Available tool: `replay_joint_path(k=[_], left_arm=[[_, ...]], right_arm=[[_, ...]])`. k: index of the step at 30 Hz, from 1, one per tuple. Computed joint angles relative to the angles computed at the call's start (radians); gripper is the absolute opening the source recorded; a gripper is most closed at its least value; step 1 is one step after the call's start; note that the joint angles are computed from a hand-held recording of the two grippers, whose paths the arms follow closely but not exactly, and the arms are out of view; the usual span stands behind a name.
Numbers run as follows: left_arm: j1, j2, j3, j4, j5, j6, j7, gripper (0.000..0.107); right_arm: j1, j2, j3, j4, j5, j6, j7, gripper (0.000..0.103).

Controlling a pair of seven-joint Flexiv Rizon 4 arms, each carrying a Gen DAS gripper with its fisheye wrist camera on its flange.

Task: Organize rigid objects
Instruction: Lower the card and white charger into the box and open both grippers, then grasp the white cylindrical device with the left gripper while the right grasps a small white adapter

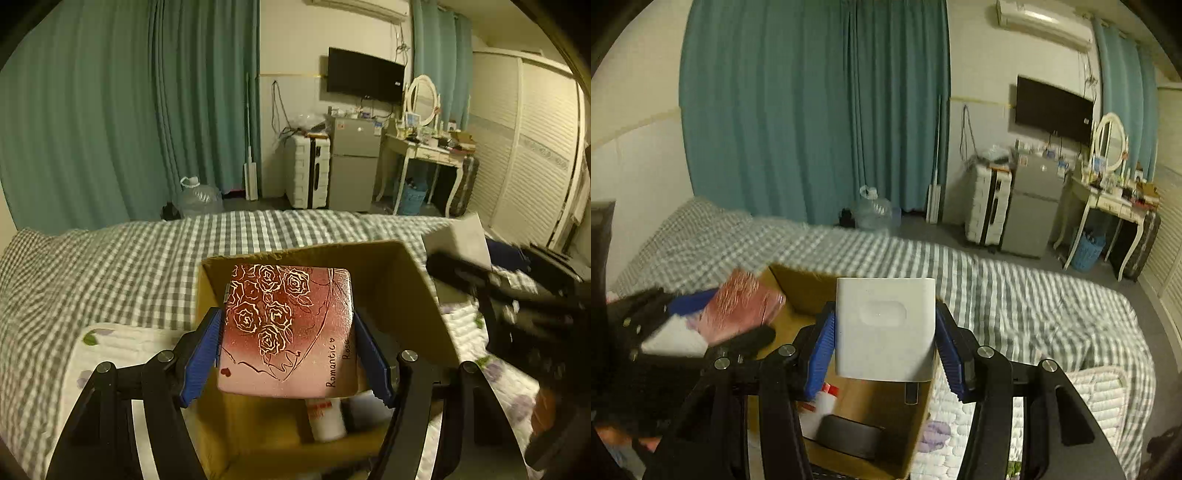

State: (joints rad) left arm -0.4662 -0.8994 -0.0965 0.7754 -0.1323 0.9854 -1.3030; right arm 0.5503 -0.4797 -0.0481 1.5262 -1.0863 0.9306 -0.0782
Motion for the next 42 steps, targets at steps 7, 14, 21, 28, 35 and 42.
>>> replay_joint_path(k=[7,14,21,28,35,42], left_arm=[[-0.024,-0.079,0.05,-0.119,0.032,-0.028,-0.076,0.073],[0.002,-0.013,0.03,-0.029,0.04,0.011,-0.067,0.073],[0.046,0.115,-0.003,0.167,0.021,0.095,-0.036,0.073],[0.107,0.305,-0.046,0.473,-0.026,0.217,0.024,0.074],[0.124,0.419,-0.021,0.757,-0.04,0.404,0.0,0.074],[0.116,0.396,0.039,0.82,0.006,0.38,-0.057,0.074]], right_arm=[[-0.013,0.0,-0.004,0.014,0.024,0.006,-0.025,0.051],[-0.011,-0.006,-0.016,0.008,-0.014,0.023,0.031,0.054],[-0.001,0.049,-0.01,0.061,-0.115,-0.01,0.167,0.095],[0.034,0.136,0.083,0.173,-0.176,-0.136,0.229,0.095],[0.079,0.091,0.155,0.225,-0.105,-0.132,0.255,0.095],[0.145,-0.057,0.147,0.112,0.111,-0.18,0.005,0.091]])
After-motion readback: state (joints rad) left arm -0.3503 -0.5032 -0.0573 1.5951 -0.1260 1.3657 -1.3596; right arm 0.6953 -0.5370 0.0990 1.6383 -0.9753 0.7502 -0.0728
